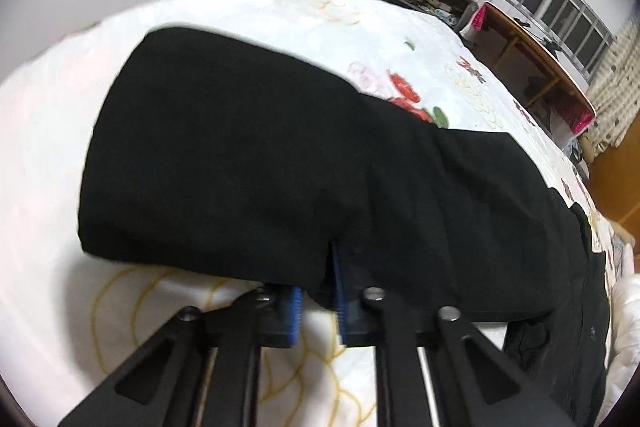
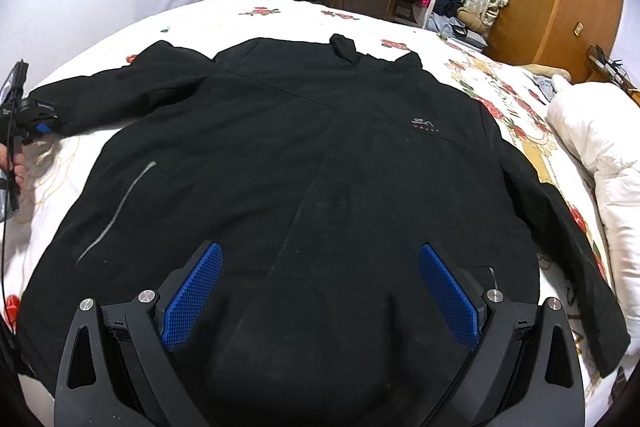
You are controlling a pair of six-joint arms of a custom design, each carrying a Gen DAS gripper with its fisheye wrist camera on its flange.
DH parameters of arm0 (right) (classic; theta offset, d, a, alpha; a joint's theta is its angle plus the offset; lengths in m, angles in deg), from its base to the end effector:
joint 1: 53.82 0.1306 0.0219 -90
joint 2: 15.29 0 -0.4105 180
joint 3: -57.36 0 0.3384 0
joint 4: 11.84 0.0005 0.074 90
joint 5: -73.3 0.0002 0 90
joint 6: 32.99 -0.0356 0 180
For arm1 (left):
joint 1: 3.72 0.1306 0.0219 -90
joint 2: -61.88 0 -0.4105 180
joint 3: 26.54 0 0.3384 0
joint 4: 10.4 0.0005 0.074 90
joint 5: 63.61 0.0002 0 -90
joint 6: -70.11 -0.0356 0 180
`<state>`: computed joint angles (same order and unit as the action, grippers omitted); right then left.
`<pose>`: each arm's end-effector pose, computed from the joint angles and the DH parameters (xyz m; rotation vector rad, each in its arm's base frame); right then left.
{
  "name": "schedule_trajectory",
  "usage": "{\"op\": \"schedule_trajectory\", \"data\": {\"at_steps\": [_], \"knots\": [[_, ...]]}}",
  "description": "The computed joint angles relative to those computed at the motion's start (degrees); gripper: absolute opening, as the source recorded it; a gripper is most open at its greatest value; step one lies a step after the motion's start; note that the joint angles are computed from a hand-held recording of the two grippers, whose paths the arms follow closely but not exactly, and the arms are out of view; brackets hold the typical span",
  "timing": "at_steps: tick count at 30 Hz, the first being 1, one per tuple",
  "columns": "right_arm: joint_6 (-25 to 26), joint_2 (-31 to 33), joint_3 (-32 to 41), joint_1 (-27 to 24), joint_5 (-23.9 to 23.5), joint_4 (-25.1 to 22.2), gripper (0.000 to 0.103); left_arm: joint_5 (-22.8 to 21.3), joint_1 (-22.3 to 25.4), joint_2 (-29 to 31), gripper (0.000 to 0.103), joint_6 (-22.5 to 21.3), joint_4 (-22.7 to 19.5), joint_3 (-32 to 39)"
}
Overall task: Fold large clothes
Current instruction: 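Grasp the sleeve nearest the left tool with the left gripper, then fold the held sleeve across the coat body with the left gripper, then release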
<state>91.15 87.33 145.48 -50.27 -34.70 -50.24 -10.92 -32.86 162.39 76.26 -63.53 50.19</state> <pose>0.5025 0.0417 0.3603 -0.9089 2.2623 0.1564 0.3853 -0.1907 0.2981 -1.4372 1.9984 0.1309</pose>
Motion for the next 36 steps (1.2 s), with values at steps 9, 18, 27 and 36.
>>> {"op": "schedule_trajectory", "data": {"at_steps": [9, 18, 27, 36], "knots": [[-0.62, 2.3, 3.36, -0.99, -0.96, -2.6, 0.099, -4.78, -0.94, -1.05, 0.008, -9.44, -4.32, 7.94], [-0.97, 3.73, 7.5, -2.36, -0.42, -5.08, 0.099, -8.48, -2.73, 5.39, 0.008, -22.74, -8.92, 26.06], [-1.96, 5.58, 11.53, -5.87, -1.19, -6.22, 0.099, -6.03, -4.9, 18.87, 0.008, -37.1, -9.98, 49.99], [-2.86, 8.19, 13.98, -9.61, -1.4, -6.84, 0.099, 1.27, -6.9, 38.06, 0.008, -47.54, -16.48, 81.33]]}}
